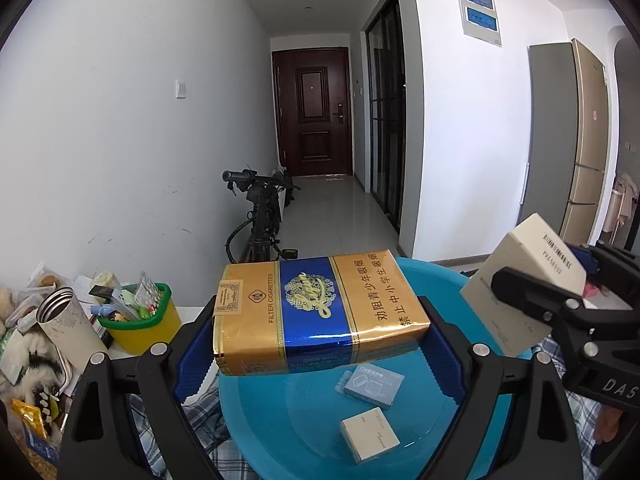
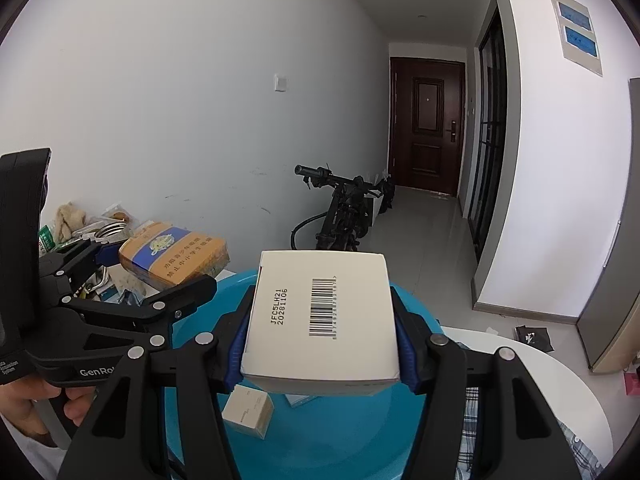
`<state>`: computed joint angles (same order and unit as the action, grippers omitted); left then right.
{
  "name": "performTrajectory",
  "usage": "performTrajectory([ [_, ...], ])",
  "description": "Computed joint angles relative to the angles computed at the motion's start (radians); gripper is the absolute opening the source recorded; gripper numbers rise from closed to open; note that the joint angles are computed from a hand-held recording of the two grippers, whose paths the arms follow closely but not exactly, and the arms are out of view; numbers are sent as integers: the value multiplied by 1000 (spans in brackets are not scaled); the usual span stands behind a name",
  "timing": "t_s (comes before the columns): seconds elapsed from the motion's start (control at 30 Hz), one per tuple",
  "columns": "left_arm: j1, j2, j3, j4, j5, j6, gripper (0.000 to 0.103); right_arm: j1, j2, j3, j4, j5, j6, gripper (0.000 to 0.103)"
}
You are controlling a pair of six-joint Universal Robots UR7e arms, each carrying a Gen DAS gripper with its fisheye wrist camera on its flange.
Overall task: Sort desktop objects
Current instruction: 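Lower the gold-and-blue carton into the basin and open the left tool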
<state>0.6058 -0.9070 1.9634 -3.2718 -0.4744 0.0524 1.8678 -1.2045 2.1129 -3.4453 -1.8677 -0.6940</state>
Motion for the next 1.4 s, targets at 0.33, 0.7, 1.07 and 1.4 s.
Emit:
performTrajectory([
  [0.33, 4, 12, 1, -1, 3, 5, 92, -14, 17, -19, 29, -14, 0, 58],
  [0.7, 22, 9, -4, 5, -4, 4, 92, -15, 25, -27, 33, -18, -10, 58],
  [1.07, 41, 14, -12, -9, 0, 25, 92, -9, 26, -20, 10, -22, -19, 58],
  [1.4, 36, -13, 4, -6, -21, 22, 92, -19, 30, -26, 27, -14, -8, 58],
])
